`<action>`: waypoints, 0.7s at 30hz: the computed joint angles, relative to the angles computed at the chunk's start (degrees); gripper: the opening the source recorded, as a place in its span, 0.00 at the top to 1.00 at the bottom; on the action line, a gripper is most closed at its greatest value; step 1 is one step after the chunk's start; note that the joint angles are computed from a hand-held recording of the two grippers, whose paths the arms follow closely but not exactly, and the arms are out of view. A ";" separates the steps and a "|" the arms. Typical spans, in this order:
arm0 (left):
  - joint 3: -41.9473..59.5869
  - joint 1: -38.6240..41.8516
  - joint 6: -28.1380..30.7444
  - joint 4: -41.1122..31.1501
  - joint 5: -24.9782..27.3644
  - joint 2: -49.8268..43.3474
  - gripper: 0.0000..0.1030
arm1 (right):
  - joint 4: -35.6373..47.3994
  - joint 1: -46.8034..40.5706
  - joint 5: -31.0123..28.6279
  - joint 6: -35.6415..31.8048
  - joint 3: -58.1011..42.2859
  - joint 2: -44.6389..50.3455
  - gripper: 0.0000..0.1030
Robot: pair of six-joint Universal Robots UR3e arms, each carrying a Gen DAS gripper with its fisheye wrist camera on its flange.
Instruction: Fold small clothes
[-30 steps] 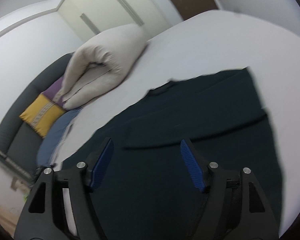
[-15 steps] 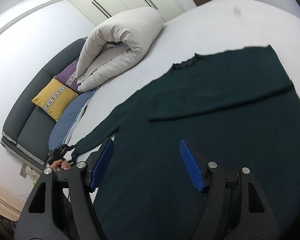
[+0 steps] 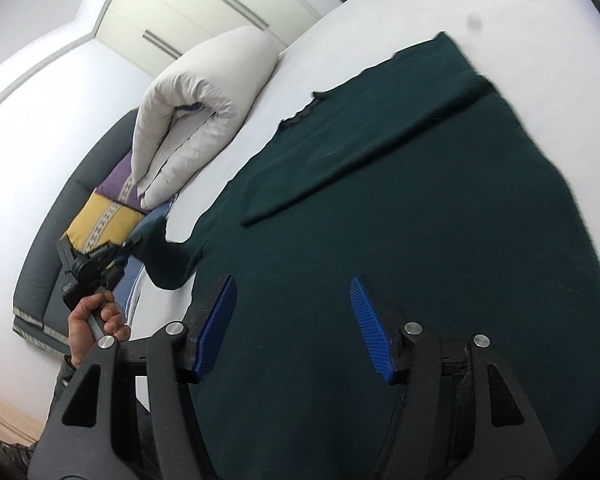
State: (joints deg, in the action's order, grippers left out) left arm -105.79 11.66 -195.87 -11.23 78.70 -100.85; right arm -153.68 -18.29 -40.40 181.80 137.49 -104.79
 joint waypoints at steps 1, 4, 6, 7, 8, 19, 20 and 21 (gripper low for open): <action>3.37 -4.42 0.74 -0.78 2.92 -2.89 0.91 | 1.32 -1.38 0.62 -0.97 0.79 -1.31 0.44; 13.88 -14.82 1.61 -4.10 8.10 -12.67 0.91 | 6.22 -5.79 2.10 -4.48 2.23 -5.02 0.44; 19.72 -19.33 1.43 -7.23 10.91 -18.36 0.90 | 10.38 -8.64 2.84 -7.22 2.57 -7.07 0.44; 21.67 -20.93 0.98 -8.40 11.84 -20.58 0.85 | 12.11 -9.61 2.80 -8.39 2.45 -7.56 0.44; 22.51 -21.78 0.94 -8.98 12.39 -21.73 0.80 | 13.05 -9.98 2.57 -8.96 2.00 -7.36 0.44; 10.57 -23.08 5.75 -1.19 13.92 -17.38 0.28 | 2.28 2.67 -4.36 0.64 -14.85 13.89 0.42; 9.46 -22.06 5.48 -0.39 12.53 -17.07 0.27 | 2.12 4.23 -4.16 1.79 -17.25 16.21 0.42; 8.97 -21.80 5.22 -0.28 12.41 -16.99 0.26 | 1.60 6.44 -3.96 3.91 -21.21 20.14 0.42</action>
State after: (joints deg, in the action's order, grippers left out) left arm -96.82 -10.13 -190.65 -11.51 91.11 -117.84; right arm -152.08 -11.85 -44.36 185.71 116.28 -84.65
